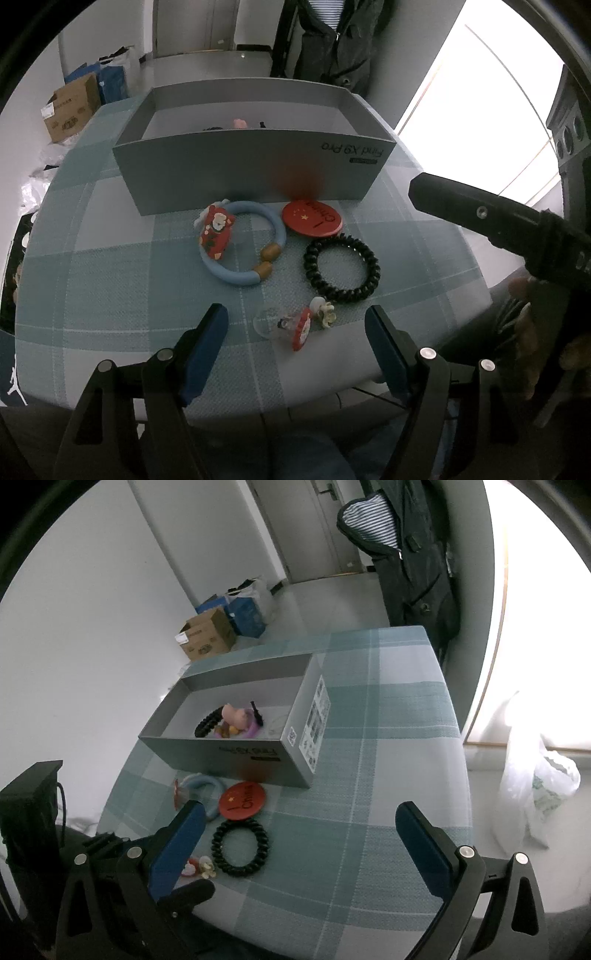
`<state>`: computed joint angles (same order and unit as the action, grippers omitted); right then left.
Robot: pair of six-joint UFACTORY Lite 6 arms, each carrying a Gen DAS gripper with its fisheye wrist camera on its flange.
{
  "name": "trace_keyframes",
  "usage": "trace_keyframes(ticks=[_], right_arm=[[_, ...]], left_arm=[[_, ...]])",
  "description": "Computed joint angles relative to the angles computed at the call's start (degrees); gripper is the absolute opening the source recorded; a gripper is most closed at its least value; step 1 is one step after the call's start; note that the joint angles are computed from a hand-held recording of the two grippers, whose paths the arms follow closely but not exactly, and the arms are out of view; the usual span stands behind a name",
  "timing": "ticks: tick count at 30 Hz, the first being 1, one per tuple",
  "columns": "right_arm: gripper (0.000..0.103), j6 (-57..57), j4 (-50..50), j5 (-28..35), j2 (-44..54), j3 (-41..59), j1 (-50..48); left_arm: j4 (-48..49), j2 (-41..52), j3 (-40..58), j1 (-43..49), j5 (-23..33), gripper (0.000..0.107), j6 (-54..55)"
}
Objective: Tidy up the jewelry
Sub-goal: 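Reach the left tool down to the small red charm and grasp it, then lift the red charm with the left tool while the right grasps the white flower charm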
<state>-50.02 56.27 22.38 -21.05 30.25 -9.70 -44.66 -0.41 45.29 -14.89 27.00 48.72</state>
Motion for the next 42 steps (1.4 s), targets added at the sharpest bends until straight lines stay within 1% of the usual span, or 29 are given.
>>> trace_keyframes(ticks=[4, 5, 6, 7, 9, 11, 13, 14, 16, 18, 20, 24, 30, 34, 36, 37, 39, 40, 42], right_arm=[[0.103, -0.1, 0.2, 0.0, 0.2, 0.1, -0.1], [0.103, -0.1, 0.2, 0.0, 0.2, 0.0, -0.1], [0.103, -0.1, 0.2, 0.0, 0.2, 0.0, -0.1], [0.103, -0.2, 0.3, -0.1, 0.1, 0.0, -0.1], [0.103, -0.2, 0.3, 0.0, 0.1, 0.0, -0.1], [0.103, -0.2, 0.1, -0.1, 0.2, 0.1, 0.0], [0.103, -0.2, 0.2, -0.1, 0.2, 0.1, 0.0], [0.103, 0.2, -0.1, -0.2, 0.1, 0.1, 0.2], [0.103, 0.5, -0.3, -0.2, 0.1, 0.1, 0.1], [0.103, 0.8, -0.3, -0.2, 0.1, 0.2, 0.1], [0.103, 0.7, -0.1, 0.0, 0.1, 0.3, 0.0], [0.103, -1.2, 1.3, 1.3, -0.6, -0.2, -0.7], [0.103, -2.4, 2.5, 4.7, -3.1, -2.0, -2.2], [0.103, -0.4, 1.7, 6.5, -5.1, -4.0, 0.3], [0.1, 0.1, 1.7, 7.0, -6.2, -5.0, 2.3], [0.099, 1.8, 0.4, 6.2, -7.0, -5.4, 4.2], [0.092, 5.1, -2.1, 4.4, -8.2, -6.2, 8.0], [0.09, 7.1, -3.5, 3.6, -8.7, -6.5, 9.9], [0.081, 8.3, -3.9, 3.4, -9.4, -7.0, 12.1]], left_arm=[[-0.6, -0.4, 0.1, 1.8, 1.5, 0.071, 2.4], [-1.1, -0.4, 0.0, 1.8, 1.5, 0.067, 2.8], [-1.4, -0.6, 0.0, 2.2, 1.9, 0.06, 3.4], [-1.8, -0.6, 0.0, 2.6, 2.4, 0.055, 4.1], [-2.2, -0.7, -0.3, 3.5, 3.5, 0.039, 5.3], [-1.7, -0.4, -0.1, 3.7, 3.3, 0.032, 5.3], [-2.1, -0.4, 0.0, 4.2, 3.9, 0.029, 6.1], [-2.9, -0.3, 0.2, 4.6, 4.5, 0.024, 6.9], [-3.6, -0.2, 0.2, 5.1, 5.0, 0.022, 8.2], [-3.5, -0.4, 0.2, 5.1, 5.1, 0.012, 8.8], [-2.3, -0.3, 0.3, 4.1, 4.1, 0.012, 7.7], [-2.2, -0.4, 0.6, 4.1, 4.3, 0.012, 7.3], [-6.3, -2.4, 1.0, 6.8, 6.8, 0.012, 10.5], [-9.9, -3.2, 1.9, 10.4, 9.2, 0.012, 13.1], [-11.2, -3.1, 2.5, 12.1, 10.4, 0.012, 13.8], [-12.0, -2.7, 3.2, 13.1, 10.9, 0.012, 13.9], [-12.9, -2.3, 4.0, 14.8, 11.8, 0.012, 14.3], [-13.6, -1.9, 4.4, 15.9, 12.3, 0.012, 14.6], [-14.6, -1.1, 5.6, 17.4, 13.0, 0.012, 14.6]])
